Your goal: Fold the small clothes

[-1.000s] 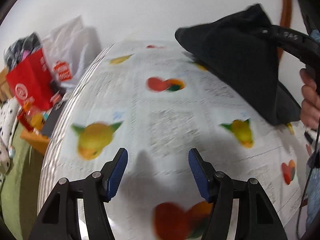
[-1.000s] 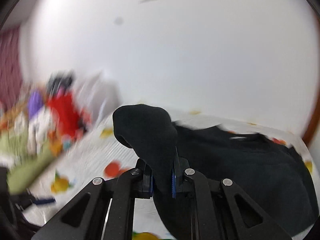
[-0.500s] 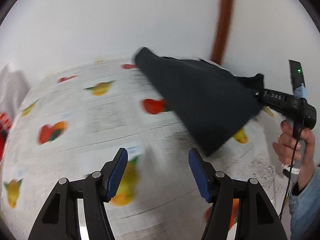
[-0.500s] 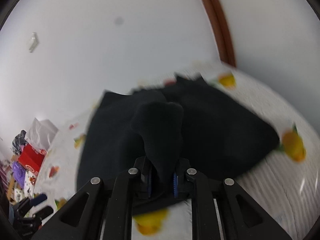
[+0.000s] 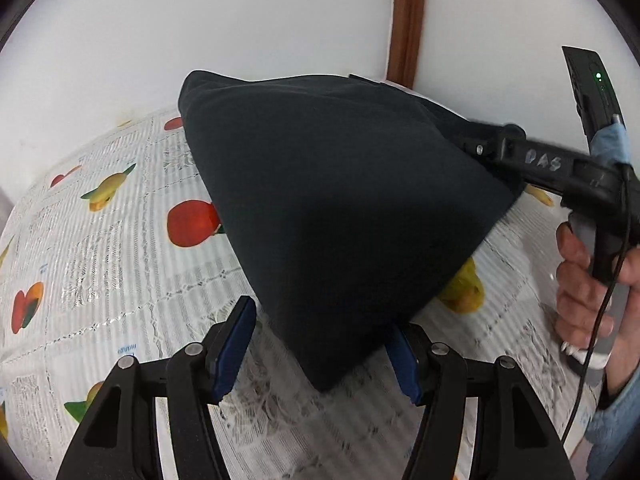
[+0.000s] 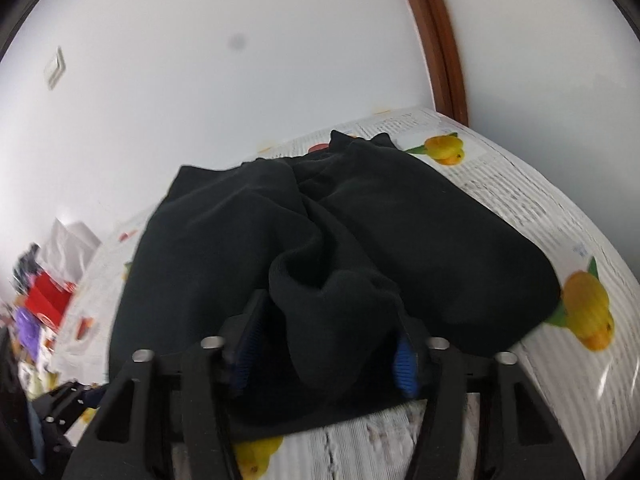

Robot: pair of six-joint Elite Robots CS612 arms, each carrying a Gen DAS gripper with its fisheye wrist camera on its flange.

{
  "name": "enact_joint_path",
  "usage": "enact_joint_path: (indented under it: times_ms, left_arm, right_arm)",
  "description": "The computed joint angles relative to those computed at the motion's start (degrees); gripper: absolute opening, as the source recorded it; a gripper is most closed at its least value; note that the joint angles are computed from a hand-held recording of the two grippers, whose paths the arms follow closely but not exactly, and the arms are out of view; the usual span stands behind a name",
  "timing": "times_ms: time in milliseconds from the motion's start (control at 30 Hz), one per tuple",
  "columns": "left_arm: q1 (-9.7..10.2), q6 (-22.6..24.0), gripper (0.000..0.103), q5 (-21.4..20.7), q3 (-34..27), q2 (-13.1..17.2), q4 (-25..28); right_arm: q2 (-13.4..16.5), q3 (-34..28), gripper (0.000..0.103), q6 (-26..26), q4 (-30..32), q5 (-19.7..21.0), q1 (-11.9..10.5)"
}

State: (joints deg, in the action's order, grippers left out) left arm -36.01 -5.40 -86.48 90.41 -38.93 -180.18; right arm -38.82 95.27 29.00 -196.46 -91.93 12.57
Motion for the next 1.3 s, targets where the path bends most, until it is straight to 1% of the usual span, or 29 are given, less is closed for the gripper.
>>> enact_joint_path:
  times_ms: [33, 100, 167, 233, 300, 400, 533, 567, 600, 633, 700, 733, 767, 800, 867, 933, 967, 1000, 1033, 1067, 1100, 1167, 1200, 1233, 1267, 1300]
  left_arm:
    - [-0.07, -0.2, 0.036, 1.1, 0.1, -0.1, 0.1]
    - [0.47, -0.8, 0.025, 0.6, 0.6, -0.4, -1.6]
    - [0.95, -1.2, 0.022, 0.9, 1.3, -0.7, -2.4]
    - [1.33, -1.6, 0.021, 1.4, 1.9, -1.2, -2.9]
    - [2.19, -2.6, 0.02, 1.0, 3.2, -1.8, -4.0]
    - [3.28, -3.7, 0.02, 2.3, 5.5, -2.9, -5.2]
    - [4.68, -4.8, 0.02, 3.3, 8.9, -4.6, -6.8]
    - [5.03, -4.7, 0.02, 2.8, 9.6, -4.9, -6.9]
    - [5.49, -4.1, 0.02, 1.4, 10.3, -5.2, -7.0]
    - [6.07, -2.9, 0.02, -0.8, 10.7, -5.4, -7.1]
    - [6.27, -1.0, 0.021, -3.1, 12.5, -5.9, -8.6]
    - [6.09, -0.3, 0.021, -3.0, 12.9, -6.0, -9.0]
    - [5.88, 0.3, 0.023, -2.8, 13.4, -6.0, -9.4]
    - [5.4, 0.6, 0.026, -1.9, 13.9, -6.0, -10.0]
    - [5.23, 0.5, 0.027, -1.5, 14.2, -5.9, -10.7]
    - [5.53, -0.9, 0.035, -2.2, 14.0, -5.8, -10.7]
    - [5.66, -2.0, 0.045, -2.6, 13.7, -5.7, -10.6]
    - [5.95, -3.5, 0.052, -3.5, 13.2, -5.5, -10.0]
    - [6.12, -4.4, 0.053, -4.6, 12.6, -5.2, -9.4]
    - [6.24, -4.9, 0.053, -5.6, 11.9, -5.0, -8.4]
    - [5.93, -5.4, 0.058, -5.2, 11.3, -4.8, -7.3]
    - [5.13, -5.5, 0.06, -2.6, 10.8, -4.4, -7.0]
    - [4.83, -5.5, 0.061, -1.4, 10.6, -4.3, -6.8]
    - [4.62, -5.5, 0.062, -0.5, 10.3, -4.1, -6.6]
    - [4.52, -5.4, 0.063, 0.1, 10.1, -4.0, -6.6]
    - [4.55, -5.4, 0.063, 0.2, 10.0, -3.8, -6.7]
  right_arm:
    - [0.2, -0.6, 0.027, -0.6, 0.9, -1.1, 0.3]
    - [0.6, -1.7, 0.024, -2.2, 1.8, -2.6, 0.9]
    - [0.8, -2.2, 0.023, -2.2, 1.7, -1.7, 1.1]
    - [1.0, -2.8, 0.022, -2.1, 1.9, -0.1, 1.3]
    - [1.3, -3.7, 0.022, -2.7, 2.6, 0.1, 1.9]
    - [1.9, -5.5, 0.022, -3.7, 3.4, 1.6, 3.0]
    - [2.5, -7.5, 0.022, -4.4, 3.4, 6.3, 4.0]
    - [2.5, -7.4, 0.021, -4.5, 2.5, 7.6, 4.1]
    - [2.5, -7.0, 0.019, -4.1, 0.8, 9.0, 4.0]
    - [2.5, -6.4, 0.019, -3.3, -1.3, 10.5, 3.9]
    - [2.2, -4.6, 0.019, -2.0, -4.4, 11.1, 3.9]
    - [2.1, -4.2, 0.019, -1.9, -4.7, 11.2, 3.9]
    - [2.0, -3.6, 0.019, -2.0, -4.4, 11.1, 4.0]
    - [1.7, -3.1, 0.02, -2.1, -3.5, 10.6, 4.1]
    - [1.5, -2.7, 0.024, -2.2, -3.3, 10.1, 4.2]
    - [1.4, -2.9, 0.034, -1.7, -3.5, 9.2, 4.3]
    - [1.5, -3.3, 0.036, -1.4, -3.3, 9.1, 4.2]
    - [1.6, -3.8, 0.042, -1.1, -3.0, 9.1, 4.1]
    - [1.9, -4.5, 0.046, -0.6, -2.5, 9.2, 4.0]
    - [2.3, -5.5, 0.047, -0.1, -1.7, 9.2, 4.0]
    - [2.7, -6.5, 0.047, 0.4, -0.5, 9.5, 3.9]
    - [3.6, -8.9, 0.047, 1.6, 2.4, 10.6, 3.8]
    - [4.1, -10.2, 0.04, 2.1, 4.4, 10.6, 3.8]
    - [4.3, -11.0, 0.02, 1.9, 5.9, 10.3, 3.9]
    - [4.4, -11.6, 0.013, 1.3, 7.0, 10.0, 4.0]
    - [4.4, -11.8, 0.01, 0.1, 7.0, 10.2, 4.1]
